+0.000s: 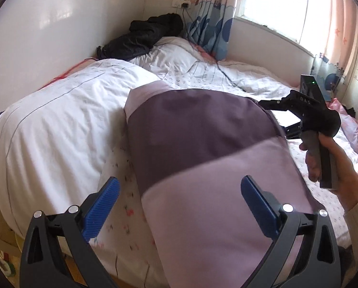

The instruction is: Fold large clothes

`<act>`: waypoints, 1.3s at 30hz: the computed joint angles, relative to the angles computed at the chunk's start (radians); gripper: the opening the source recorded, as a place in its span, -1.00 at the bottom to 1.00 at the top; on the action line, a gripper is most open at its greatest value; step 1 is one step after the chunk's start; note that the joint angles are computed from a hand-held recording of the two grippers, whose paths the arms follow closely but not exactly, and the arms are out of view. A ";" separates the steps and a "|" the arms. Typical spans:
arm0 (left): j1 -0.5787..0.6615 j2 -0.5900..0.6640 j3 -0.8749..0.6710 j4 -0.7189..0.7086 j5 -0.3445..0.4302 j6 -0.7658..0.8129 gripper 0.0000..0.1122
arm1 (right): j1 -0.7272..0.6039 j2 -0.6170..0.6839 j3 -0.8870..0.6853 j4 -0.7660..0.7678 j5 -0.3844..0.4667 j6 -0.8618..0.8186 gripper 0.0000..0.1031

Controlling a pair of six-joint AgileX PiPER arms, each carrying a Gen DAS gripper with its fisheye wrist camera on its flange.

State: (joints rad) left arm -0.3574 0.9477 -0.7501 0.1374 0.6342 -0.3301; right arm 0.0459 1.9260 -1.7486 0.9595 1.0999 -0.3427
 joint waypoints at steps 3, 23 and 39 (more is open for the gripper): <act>0.034 0.080 -0.008 -0.057 -0.034 0.047 0.74 | 0.011 0.060 -0.017 0.159 0.037 -0.136 0.60; -0.185 0.234 -0.070 -0.031 -0.071 -0.102 0.74 | -0.111 -0.026 0.326 0.195 -0.067 -0.397 -0.40; -0.220 0.239 -0.007 0.160 -0.128 -0.293 0.74 | -0.053 -0.496 0.479 -0.224 -0.250 -0.088 0.11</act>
